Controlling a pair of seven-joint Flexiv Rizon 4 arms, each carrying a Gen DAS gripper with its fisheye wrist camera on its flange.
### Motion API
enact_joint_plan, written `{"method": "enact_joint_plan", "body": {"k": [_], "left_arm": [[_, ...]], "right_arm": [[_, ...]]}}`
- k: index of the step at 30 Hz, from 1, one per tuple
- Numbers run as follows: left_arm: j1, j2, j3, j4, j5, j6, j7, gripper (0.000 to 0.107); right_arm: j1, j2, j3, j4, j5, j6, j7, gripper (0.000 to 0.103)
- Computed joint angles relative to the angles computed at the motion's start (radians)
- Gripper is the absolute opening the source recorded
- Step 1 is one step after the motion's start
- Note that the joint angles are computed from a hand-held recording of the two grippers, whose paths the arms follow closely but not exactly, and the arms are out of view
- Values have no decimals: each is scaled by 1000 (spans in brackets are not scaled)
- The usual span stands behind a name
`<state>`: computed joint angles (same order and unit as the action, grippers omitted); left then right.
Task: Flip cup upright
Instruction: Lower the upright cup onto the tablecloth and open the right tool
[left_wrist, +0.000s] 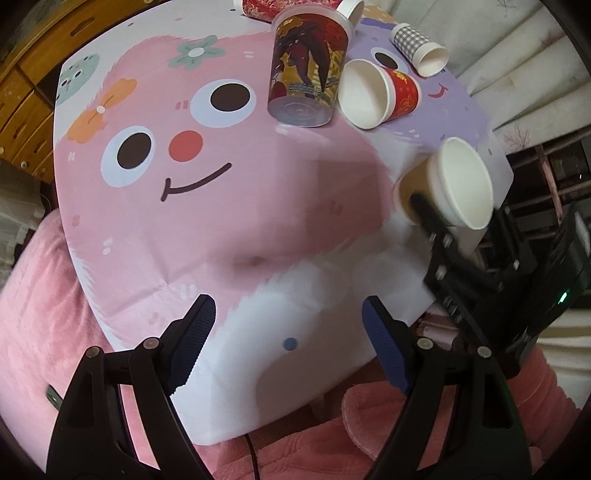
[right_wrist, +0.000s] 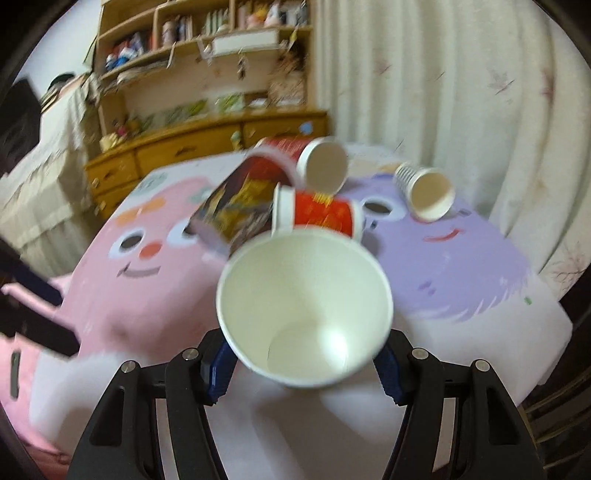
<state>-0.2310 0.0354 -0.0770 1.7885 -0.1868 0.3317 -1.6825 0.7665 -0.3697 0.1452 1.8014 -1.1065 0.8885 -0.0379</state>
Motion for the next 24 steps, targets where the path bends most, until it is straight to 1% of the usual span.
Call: {"method": "enact_joint_plan", "body": {"k": [1, 3, 5, 8, 9, 11, 12, 13, 14, 15, 17, 19, 20, 22, 24], "left_arm": [[-2, 2, -2, 4, -7, 6, -22, 80], [-7, 5, -7, 7, -13, 11, -67, 80], [-15, 9, -14, 6, -10, 19, -129, 80], [-30, 7, -31, -9, 8, 24, -235, 80], [-35, 3, -37, -21, 12, 14, -266, 80], [-50, -6, -54, -59, 35, -30, -359, 80], [-58, -6, -59, -68, 40, -33, -397, 80], [-66, -4, -60, -71, 39, -23, -431, 79], [-77, 3, -64, -66, 38, 2, -473, 79], [-88, 11, -69, -61, 41, 31, -518, 80], [-106, 18, -87, -72, 82, 57, -614, 80], [-121, 23, -103, -99, 141, 42, -699, 80], [-131, 24, -120, -122, 191, 30, -763, 80], [-150, 28, -138, -152, 247, 15, -828, 80], [-166, 30, -147, -179, 271, -10, -861, 80]], "right_arm": [[-7, 5, 12, 8, 22, 7, -34, 70], [-22, 18, 37, 20, 84, 27, -118, 82], [-38, 40, 70, 35, 176, 40, -234, 88], [-52, 83, 116, 52, 323, 17, -407, 89], [-66, 99, 140, 53, 405, 7, -490, 89], [-92, 129, 186, 33, 588, -56, -664, 89], [-100, 145, 201, 21, 667, -92, -733, 89], [-109, 164, 213, 4, 746, -143, -801, 89], [-114, 181, 217, -4, 800, -176, -847, 91], [-122, 205, 222, -17, 861, -230, -899, 97], [-128, 245, 217, -33, 930, -305, -949, 101], [-135, 275, 207, -68, 985, -404, -976, 101], [-139, 287, 202, -87, 1014, -456, -986, 101], [-150, 314, 193, -122, 1072, -542, -994, 102], [-154, 328, 185, -160, 1085, -632, -964, 102]]}}
